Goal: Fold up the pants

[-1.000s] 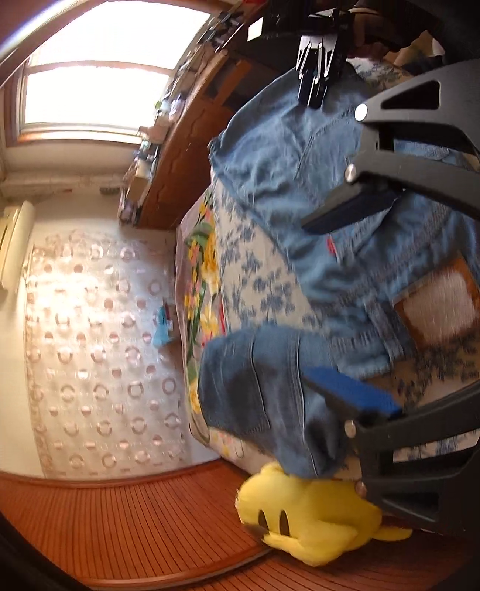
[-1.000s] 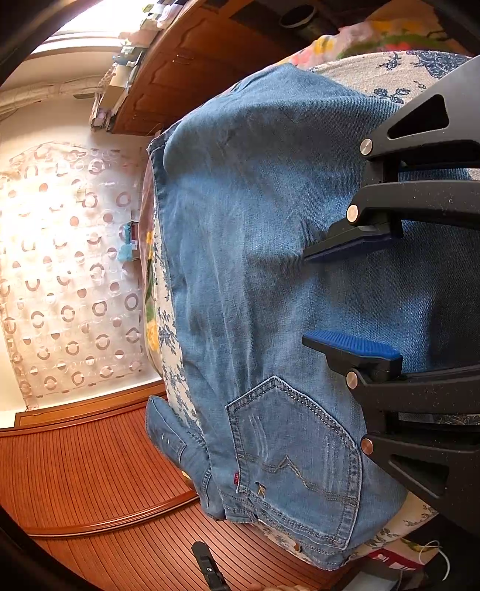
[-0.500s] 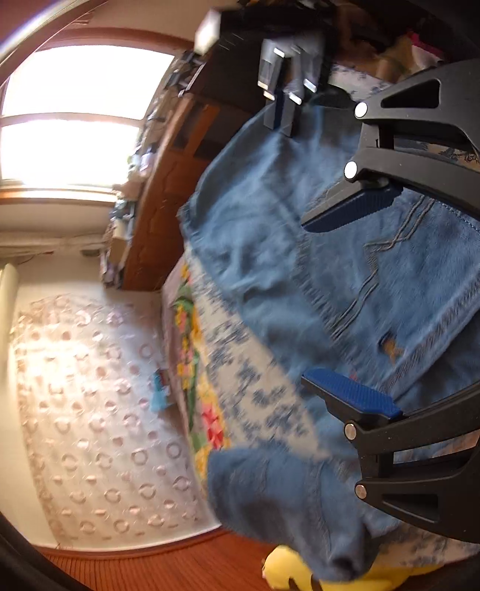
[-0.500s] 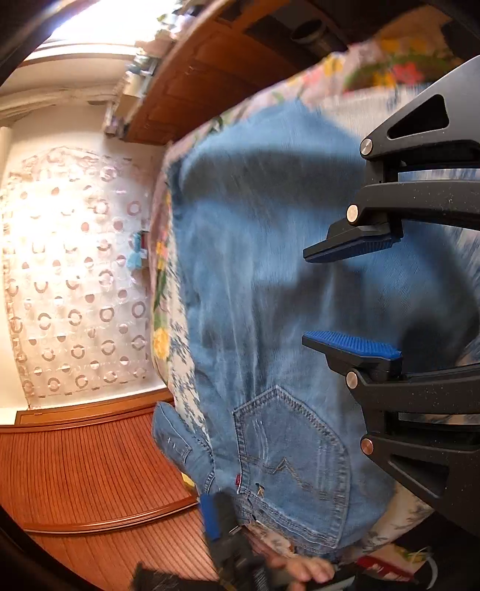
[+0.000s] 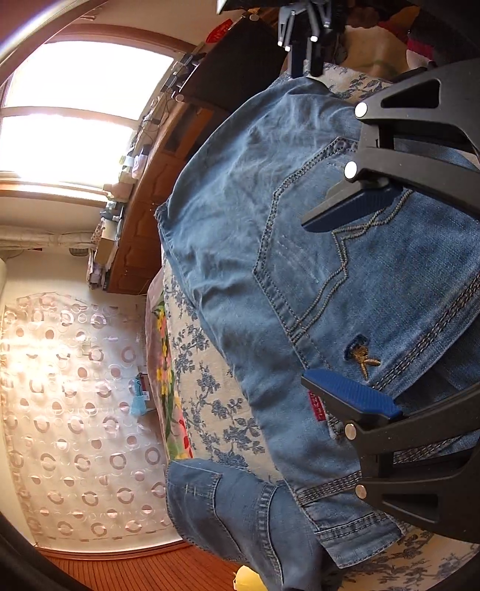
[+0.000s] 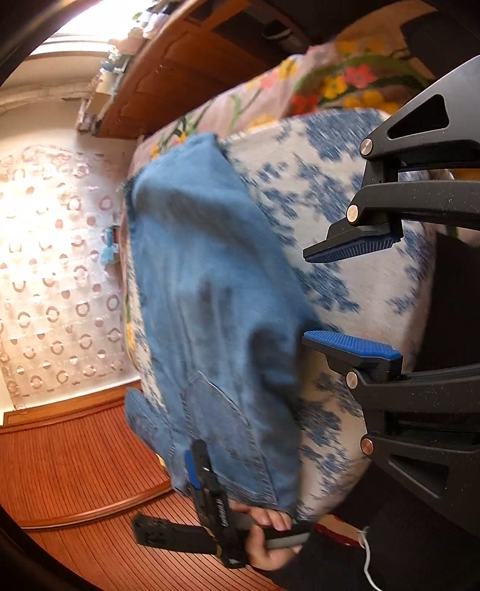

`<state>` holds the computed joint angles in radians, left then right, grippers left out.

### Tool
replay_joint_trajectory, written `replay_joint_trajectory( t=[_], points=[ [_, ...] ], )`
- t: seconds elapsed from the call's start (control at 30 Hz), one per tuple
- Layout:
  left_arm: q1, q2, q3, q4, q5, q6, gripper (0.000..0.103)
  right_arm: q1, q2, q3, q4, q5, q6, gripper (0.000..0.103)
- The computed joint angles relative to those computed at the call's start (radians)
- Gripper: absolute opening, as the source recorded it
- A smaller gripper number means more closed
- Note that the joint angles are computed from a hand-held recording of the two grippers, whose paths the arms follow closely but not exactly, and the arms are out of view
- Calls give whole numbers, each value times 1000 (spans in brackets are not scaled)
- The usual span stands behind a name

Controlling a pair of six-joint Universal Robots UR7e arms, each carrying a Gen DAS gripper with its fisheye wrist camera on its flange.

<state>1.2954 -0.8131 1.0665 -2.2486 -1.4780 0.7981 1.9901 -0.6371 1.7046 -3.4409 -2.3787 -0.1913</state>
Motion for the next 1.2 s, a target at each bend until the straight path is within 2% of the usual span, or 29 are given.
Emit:
replay_joint_trajectory(
  t=[0.1, 0.23, 0.3, 0.43, 0.57, 0.63, 0.7, 0.8, 0.87, 0.97, 1.03, 1.1, 1.2],
  points=[
    [-1, 1, -3, 12, 9, 8, 77, -11, 7, 0, 17, 28, 21, 40],
    [-1, 4, -12, 33, 18, 16, 77, -23, 30, -33, -16, 60, -11, 37],
    [1, 10, -23, 42, 17, 8, 77, -30, 26, -41, -29, 91, -39, 7],
    [4, 13, -32, 55, 10, -1, 77, -16, -9, -12, -45, 100, -106, 4],
    [7, 15, -41, 62, 3, -8, 77, 15, -44, 21, -42, 67, -126, 3],
    [10, 19, -50, 70, 4, -13, 77, 7, -56, 43, -6, 55, -108, 3],
    [11, 18, -47, 69, 5, -15, 77, -13, -64, 64, 18, 55, -51, 3],
    [8, 6, -19, 38, 15, 7, 77, -24, -71, 77, -22, 7, -20, 3],
    [5, 5, -14, 34, 23, 14, 77, -36, -88, 90, -57, 0, -4, 3],
    [6, 5, -12, 29, 22, 13, 77, -44, -86, 65, -121, -69, -34, 14],
    [7, 4, -8, 22, 22, 12, 77, -68, -97, 51, -161, -52, -41, 22],
    [6, 2, -1, 8, 26, 15, 77, -89, -89, 12, -180, -72, -52, 37],
    [7, 1, 3, 1, 28, 16, 77, -131, -102, -12, -160, -31, -24, 37]
  ],
)
